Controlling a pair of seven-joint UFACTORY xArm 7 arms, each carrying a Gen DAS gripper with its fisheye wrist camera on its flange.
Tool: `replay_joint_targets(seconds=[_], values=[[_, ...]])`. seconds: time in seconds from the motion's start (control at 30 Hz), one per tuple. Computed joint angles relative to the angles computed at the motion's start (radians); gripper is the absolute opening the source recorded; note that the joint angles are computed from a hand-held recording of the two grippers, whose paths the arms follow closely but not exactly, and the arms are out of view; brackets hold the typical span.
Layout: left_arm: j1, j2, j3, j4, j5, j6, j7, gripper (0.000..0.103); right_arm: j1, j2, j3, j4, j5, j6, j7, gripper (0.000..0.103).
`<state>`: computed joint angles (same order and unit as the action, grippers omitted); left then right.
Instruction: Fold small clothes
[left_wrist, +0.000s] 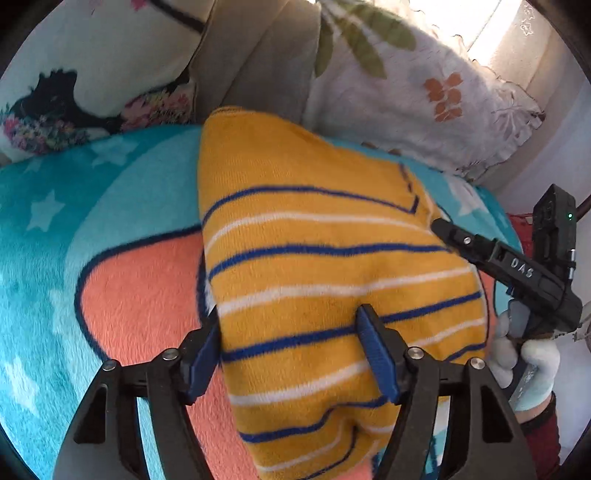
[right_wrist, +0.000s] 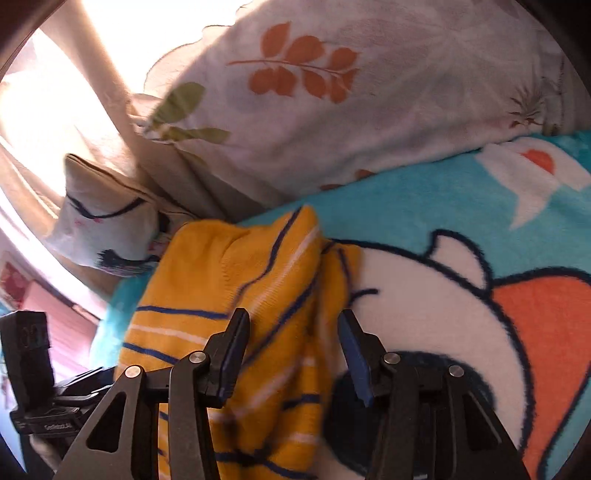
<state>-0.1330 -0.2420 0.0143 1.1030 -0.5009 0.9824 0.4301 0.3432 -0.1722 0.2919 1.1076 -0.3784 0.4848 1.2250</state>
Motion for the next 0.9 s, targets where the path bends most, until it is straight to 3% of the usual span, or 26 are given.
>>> replay_joint_targets(seconds=[0.03, 0.1, 0.27, 0.33, 0.4, 0.47, 0.5, 0.6, 0.63, 0.7, 0.73, 0.77, 0.8, 0.9], values=[[-0.001, -0.012, 0.018, -0.022, -0.039, 0.013, 0.027, 0.071, 0.021, -0.018, -0.020, -0.022, 0.013, 0.000, 0.000, 0.057], [0.008, -0.047, 0.040, -0.057, -0.081, 0.029, 0.049, 0.071, -0.014, -0.071, 0.012, -0.069, -0.002, -0.029, 0.048, 0.057], [0.024, -0.199, 0.047, -0.183, -0.077, -0.055, 0.057, 0.071, -0.033, -0.104, 0.083, -0.016, -0.079, -0.042, 0.057, 0.057], [0.023, -0.272, 0.046, -0.239, -0.052, -0.099, 0.046, 0.071, 0.008, -0.070, 0.067, -0.001, -0.008, -0.130, -0.011, 0.057], [0.021, -0.343, 0.044, -0.292, -0.021, -0.142, 0.030, 0.071, 0.112, -0.012, -0.007, -0.011, 0.180, -0.264, -0.159, 0.057], [0.016, -0.411, 0.035, -0.338, 0.015, -0.191, 0.008, 0.073, 0.123, 0.009, -0.012, -0.032, 0.246, -0.282, -0.176, 0.057], [0.015, -0.449, 0.036, -0.363, 0.034, -0.212, 0.000, 0.076, 0.079, 0.008, 0.021, -0.046, 0.216, -0.262, -0.122, 0.051], [0.005, -0.541, 0.051, -0.417, 0.083, -0.267, -0.020, 0.080, 0.060, -0.052, 0.000, -0.200, 0.270, -0.386, -0.046, 0.004], [0.004, -0.576, 0.064, -0.437, 0.099, -0.279, -0.018, 0.081, 0.043, -0.093, 0.010, -0.248, 0.293, -0.406, 0.000, 0.002], [0.005, -0.634, 0.065, -0.474, 0.129, -0.330, -0.028, 0.083, -0.110, -0.195, 0.153, -0.273, 0.231, -0.320, 0.135, 0.004], [0.008, -0.665, 0.065, -0.494, 0.143, -0.357, -0.037, 0.085, -0.201, -0.238, 0.246, -0.244, 0.161, -0.215, 0.183, 0.024], [0.011, -0.692, 0.058, -0.511, 0.154, -0.390, -0.055, 0.086, -0.250, -0.278, 0.305, -0.217, 0.103, -0.110, 0.207, 0.036], [0.011, -0.716, 0.050, -0.529, 0.164, -0.427, -0.072, 0.088, -0.258, -0.312, 0.331, -0.195, 0.066, -0.028, 0.220, 0.048], [0.034, -0.769, 0.005, -0.566, 0.209, -0.528, -0.138, 0.101, -0.195, -0.351, 0.335, -0.179, -0.004, 0.019, 0.264, 0.049]])
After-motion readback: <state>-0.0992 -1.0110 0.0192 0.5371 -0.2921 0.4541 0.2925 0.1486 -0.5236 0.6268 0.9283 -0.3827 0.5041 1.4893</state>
